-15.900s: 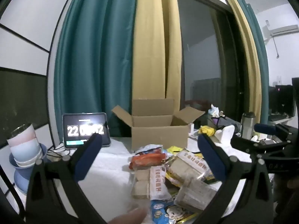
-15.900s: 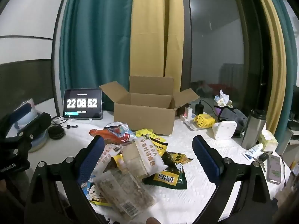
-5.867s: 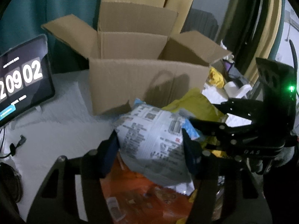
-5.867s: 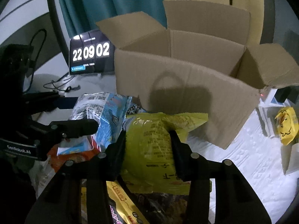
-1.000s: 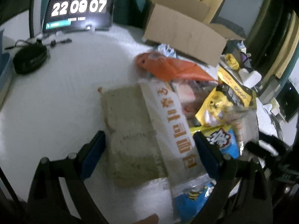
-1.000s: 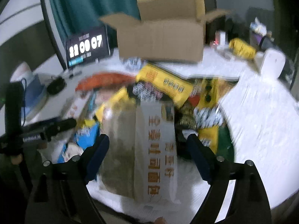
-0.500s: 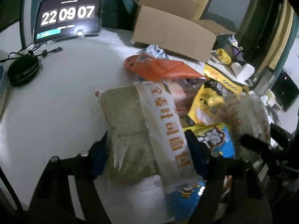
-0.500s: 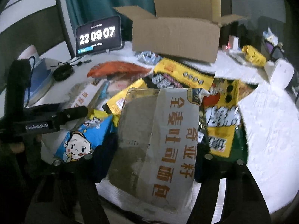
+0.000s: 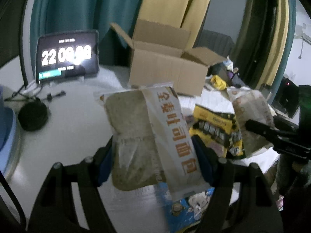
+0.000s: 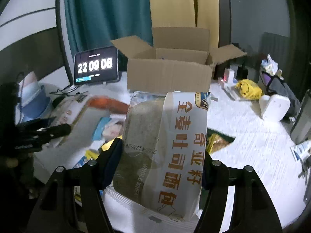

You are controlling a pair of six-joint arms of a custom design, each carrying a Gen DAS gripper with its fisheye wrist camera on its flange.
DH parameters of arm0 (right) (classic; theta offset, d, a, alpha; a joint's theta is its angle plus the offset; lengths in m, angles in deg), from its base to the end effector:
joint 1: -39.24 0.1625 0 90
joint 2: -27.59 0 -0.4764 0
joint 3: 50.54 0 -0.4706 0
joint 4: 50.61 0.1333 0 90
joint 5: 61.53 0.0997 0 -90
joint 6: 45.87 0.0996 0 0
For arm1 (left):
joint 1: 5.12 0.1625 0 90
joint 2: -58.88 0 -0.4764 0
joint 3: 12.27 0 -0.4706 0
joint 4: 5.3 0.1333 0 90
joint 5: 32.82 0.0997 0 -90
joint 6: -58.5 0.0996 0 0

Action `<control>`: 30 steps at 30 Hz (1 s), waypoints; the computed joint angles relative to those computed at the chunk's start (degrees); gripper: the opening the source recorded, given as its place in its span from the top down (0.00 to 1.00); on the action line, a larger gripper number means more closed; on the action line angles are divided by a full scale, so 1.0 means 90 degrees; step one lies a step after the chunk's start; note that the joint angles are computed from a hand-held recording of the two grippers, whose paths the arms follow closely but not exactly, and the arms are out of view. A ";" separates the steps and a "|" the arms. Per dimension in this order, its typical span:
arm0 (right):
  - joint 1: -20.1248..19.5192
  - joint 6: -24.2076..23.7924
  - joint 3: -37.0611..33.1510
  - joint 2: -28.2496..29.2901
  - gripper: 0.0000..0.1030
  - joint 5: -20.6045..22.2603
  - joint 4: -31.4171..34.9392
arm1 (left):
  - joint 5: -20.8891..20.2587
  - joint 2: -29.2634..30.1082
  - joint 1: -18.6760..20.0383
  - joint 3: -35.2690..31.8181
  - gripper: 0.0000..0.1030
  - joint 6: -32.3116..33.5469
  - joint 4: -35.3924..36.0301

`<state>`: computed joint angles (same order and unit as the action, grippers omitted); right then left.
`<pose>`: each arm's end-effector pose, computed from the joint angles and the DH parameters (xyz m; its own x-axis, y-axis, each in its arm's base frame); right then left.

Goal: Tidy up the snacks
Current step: 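Grasp a white toast bag with orange text in each tool, then carry both toast bags into the cardboard box and open both tools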

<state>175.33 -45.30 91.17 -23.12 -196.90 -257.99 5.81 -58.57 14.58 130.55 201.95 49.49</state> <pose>0.3415 -0.2421 0.0423 -0.7214 -0.2806 0.6331 -0.6383 0.6241 -0.4506 -0.0399 -0.2385 0.3053 -0.8224 0.2382 -0.5166 0.5450 0.5900 -0.5957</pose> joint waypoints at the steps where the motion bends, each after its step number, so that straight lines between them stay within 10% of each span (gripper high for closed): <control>1: -0.0011 -0.0091 -0.0045 -0.0009 0.32 -0.0038 -0.0005 | -0.0024 -0.0004 0.0037 -0.0058 0.27 0.0117 -0.0060; 30: -0.1311 -0.2047 -0.0966 -0.0274 0.32 0.0689 -0.0982 | 0.0761 0.1718 0.2358 -0.2156 0.27 0.4902 -0.3325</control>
